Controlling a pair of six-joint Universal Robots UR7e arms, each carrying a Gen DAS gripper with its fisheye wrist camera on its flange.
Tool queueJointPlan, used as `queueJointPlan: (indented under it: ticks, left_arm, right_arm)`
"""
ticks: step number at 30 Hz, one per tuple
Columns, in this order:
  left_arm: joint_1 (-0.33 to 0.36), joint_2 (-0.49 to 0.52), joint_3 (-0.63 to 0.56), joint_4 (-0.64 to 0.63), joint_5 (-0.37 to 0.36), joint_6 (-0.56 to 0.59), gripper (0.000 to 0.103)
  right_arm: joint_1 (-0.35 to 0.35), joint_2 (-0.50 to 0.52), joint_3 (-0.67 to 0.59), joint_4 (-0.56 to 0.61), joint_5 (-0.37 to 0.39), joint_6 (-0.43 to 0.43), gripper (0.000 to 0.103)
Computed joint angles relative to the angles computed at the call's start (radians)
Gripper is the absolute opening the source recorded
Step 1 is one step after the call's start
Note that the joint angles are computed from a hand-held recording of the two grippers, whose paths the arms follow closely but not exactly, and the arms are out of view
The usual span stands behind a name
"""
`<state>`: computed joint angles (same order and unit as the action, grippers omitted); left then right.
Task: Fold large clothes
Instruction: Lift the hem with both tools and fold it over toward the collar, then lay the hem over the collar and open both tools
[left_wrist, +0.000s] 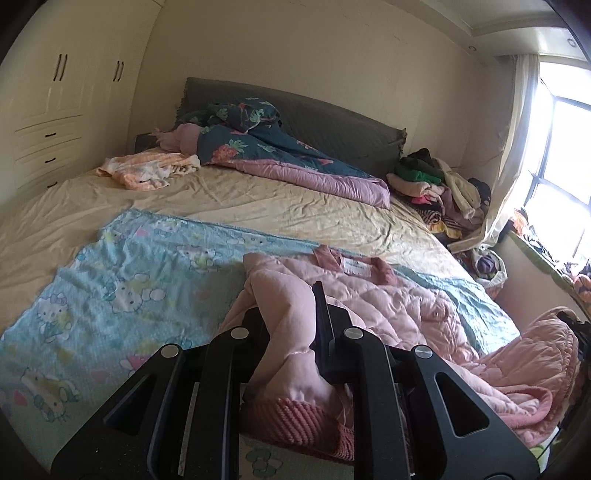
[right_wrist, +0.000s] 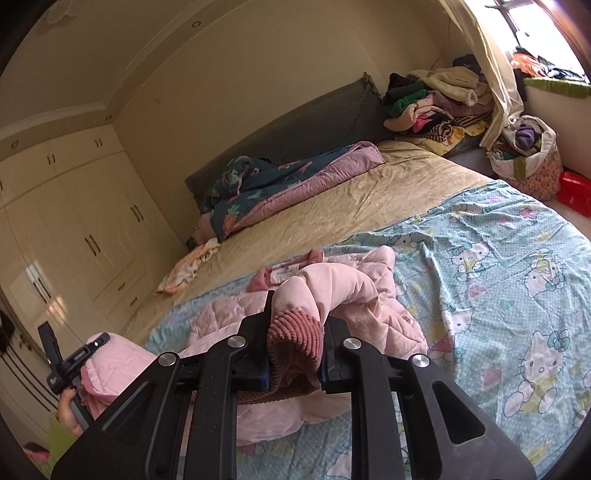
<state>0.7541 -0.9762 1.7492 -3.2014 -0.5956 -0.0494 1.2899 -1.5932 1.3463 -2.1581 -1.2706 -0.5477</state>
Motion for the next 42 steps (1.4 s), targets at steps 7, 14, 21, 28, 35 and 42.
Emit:
queueJointPlan:
  ticks: [7, 14, 21, 28, 35, 42]
  left_arm:
    - [0.010, 0.034, -0.075, 0.005, -0.001, 0.024, 0.010]
    - [0.017, 0.061, -0.142, 0.012, -0.001, 0.052, 0.010]
    - [0.025, 0.092, -0.216, 0.017, 0.003, 0.079, 0.010]
    - [0.044, 0.119, -0.263, 0.031, 0.010, 0.089, 0.010]
    - [0.063, 0.160, -0.306, 0.062, 0.028, 0.105, 0.010]
    - [0.085, 0.189, -0.343, 0.112, 0.027, 0.111, 0.010]
  right_arm:
    - [0.027, 0.045, -0.055, -0.025, -0.018, 0.053, 0.017]
    - [0.054, 0.084, -0.102, -0.049, -0.039, 0.085, 0.017]
    - [0.082, 0.128, -0.159, -0.065, -0.060, 0.123, 0.017]
    - [0.095, 0.172, -0.198, -0.082, -0.089, 0.150, 0.017]
    - [0.099, 0.215, -0.227, -0.085, -0.143, 0.174, 0.017]
    - [0.097, 0.257, -0.251, -0.086, -0.191, 0.174, 0.017]
